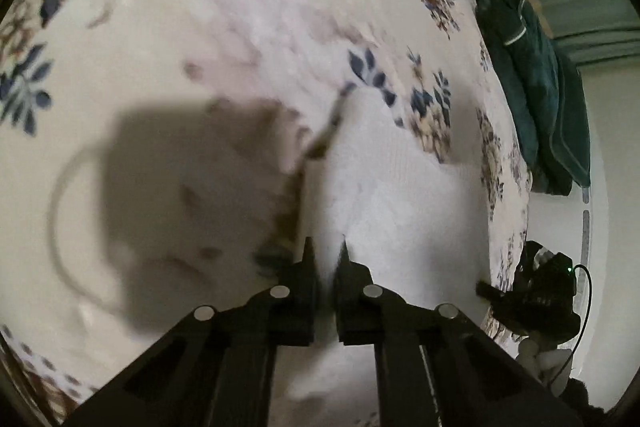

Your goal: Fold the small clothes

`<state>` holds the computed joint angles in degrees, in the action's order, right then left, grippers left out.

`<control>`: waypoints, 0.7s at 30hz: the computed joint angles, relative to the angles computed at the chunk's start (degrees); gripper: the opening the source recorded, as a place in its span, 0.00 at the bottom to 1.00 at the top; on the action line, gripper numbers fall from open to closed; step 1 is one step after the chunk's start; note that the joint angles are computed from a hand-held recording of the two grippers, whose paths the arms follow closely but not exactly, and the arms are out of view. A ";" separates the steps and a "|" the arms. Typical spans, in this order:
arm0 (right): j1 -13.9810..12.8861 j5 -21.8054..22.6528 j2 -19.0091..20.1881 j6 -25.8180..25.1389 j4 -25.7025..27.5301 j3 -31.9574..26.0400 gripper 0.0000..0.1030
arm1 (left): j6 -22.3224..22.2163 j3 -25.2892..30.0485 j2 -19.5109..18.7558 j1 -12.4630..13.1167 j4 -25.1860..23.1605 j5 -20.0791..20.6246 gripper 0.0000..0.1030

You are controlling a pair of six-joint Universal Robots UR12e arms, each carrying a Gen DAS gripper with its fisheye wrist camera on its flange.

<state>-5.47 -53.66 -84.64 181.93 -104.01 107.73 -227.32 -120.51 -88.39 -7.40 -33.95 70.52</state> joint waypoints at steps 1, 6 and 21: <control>-0.03 -1.64 -0.20 1.03 -1.17 -0.10 0.03 | 0.34 -0.18 0.12 0.14 -0.33 0.26 0.04; 0.61 -2.61 2.09 -5.06 6.63 -3.48 0.04 | 0.36 -0.92 0.10 0.78 0.43 -4.21 0.07; -2.37 11.76 7.77 -24.87 25.52 -2.15 1.00 | -6.86 -8.96 -2.70 4.99 19.06 -19.04 0.69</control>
